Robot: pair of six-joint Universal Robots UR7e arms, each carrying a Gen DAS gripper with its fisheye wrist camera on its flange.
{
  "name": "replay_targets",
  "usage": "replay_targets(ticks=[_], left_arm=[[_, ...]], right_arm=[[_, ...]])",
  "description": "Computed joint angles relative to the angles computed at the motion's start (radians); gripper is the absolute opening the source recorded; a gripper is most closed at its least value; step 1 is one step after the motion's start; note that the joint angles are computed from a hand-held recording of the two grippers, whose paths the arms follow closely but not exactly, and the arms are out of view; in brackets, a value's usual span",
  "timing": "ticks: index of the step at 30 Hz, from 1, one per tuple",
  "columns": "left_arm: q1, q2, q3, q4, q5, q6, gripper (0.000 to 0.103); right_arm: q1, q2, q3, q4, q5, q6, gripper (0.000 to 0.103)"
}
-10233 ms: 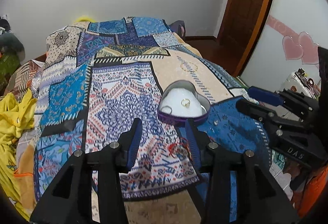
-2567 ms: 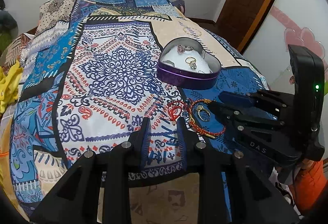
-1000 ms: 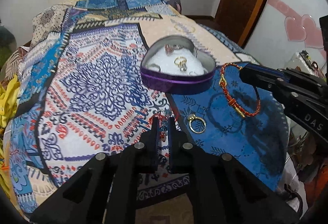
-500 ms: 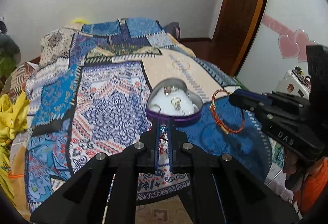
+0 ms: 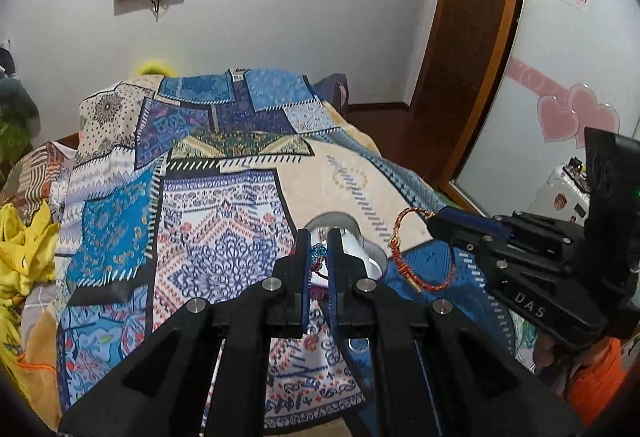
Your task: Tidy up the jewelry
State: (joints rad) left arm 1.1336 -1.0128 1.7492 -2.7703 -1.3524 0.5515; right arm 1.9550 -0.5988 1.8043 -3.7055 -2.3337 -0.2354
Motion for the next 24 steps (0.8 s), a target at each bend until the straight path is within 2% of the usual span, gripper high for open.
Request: replay_targets(ticks=[24], left_arm=[[0.025, 0.131, -0.115, 0.06, -0.008, -0.009, 0.006]], right_arm=[[-0.067, 0.026, -0.083, 0.104, 0.022, 0.029, 0.01]])
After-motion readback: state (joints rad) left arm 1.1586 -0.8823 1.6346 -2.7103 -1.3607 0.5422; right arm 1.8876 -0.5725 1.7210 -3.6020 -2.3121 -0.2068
